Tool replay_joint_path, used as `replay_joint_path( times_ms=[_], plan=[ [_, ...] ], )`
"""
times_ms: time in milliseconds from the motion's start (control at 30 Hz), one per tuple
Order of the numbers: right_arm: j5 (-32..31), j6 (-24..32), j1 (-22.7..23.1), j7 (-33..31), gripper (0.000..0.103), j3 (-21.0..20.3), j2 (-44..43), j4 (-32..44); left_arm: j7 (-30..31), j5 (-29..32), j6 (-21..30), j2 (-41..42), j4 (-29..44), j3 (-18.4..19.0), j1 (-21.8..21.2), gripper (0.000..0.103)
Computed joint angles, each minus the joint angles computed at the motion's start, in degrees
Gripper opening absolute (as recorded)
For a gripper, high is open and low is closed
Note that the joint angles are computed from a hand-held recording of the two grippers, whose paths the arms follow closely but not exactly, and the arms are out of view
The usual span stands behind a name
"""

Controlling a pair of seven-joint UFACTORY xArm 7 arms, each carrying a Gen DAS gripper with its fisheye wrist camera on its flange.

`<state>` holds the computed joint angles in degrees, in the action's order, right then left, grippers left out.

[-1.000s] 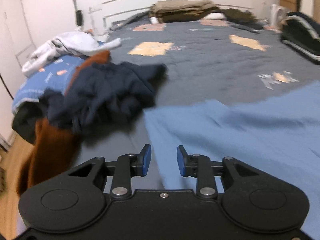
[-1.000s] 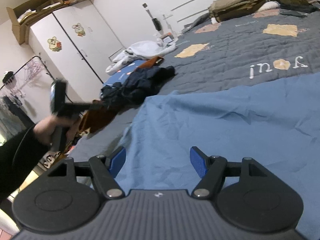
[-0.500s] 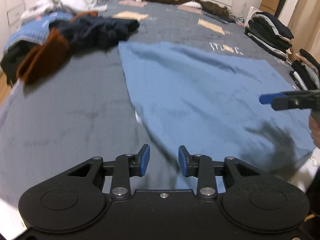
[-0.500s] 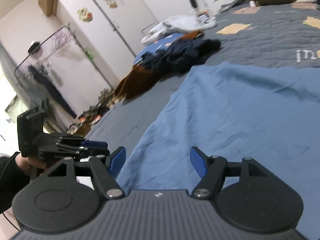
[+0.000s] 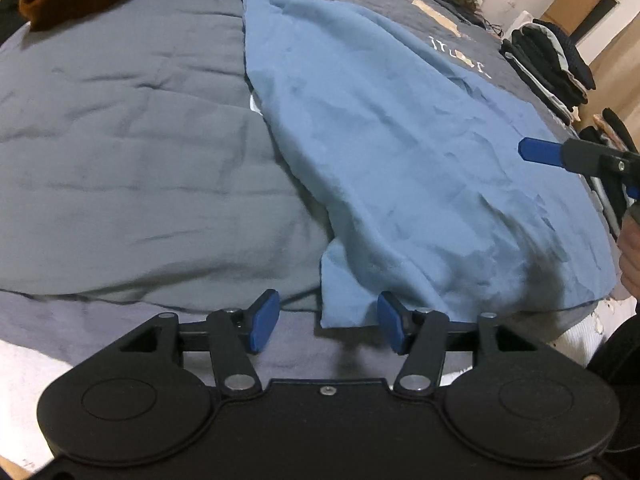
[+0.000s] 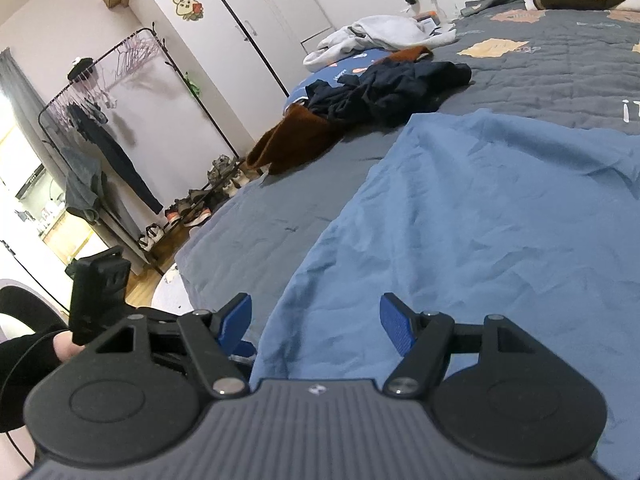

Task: Fold clothes
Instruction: 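Open the left tool and smooth the cloth edge along the bed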

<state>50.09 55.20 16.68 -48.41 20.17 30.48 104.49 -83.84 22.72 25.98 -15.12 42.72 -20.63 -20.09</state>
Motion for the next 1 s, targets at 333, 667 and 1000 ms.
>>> replay_joint_path(
  times_ms=[333,667,1000],
  plan=[
    [-0.5,-0.4,0.2,0.7,0.070,0.0,0.4,0.1,-2.0,2.2,0.5,-3.1,-2.4,-1.8,0.1,0.000],
    [0.6,-0.4,-0.2,0.1,0.070,0.4,-0.2,-0.4,3.1,-4.7,12.6,-16.7,-5.3,-2.5,-0.8,0.000],
    [1.1,1.0,-0.1,-0.6,0.070,0.4,-0.7,-0.6,-5.3,3.2,1.7,-5.0,-2.0,-6.8,5.8,0.039]
  ],
)
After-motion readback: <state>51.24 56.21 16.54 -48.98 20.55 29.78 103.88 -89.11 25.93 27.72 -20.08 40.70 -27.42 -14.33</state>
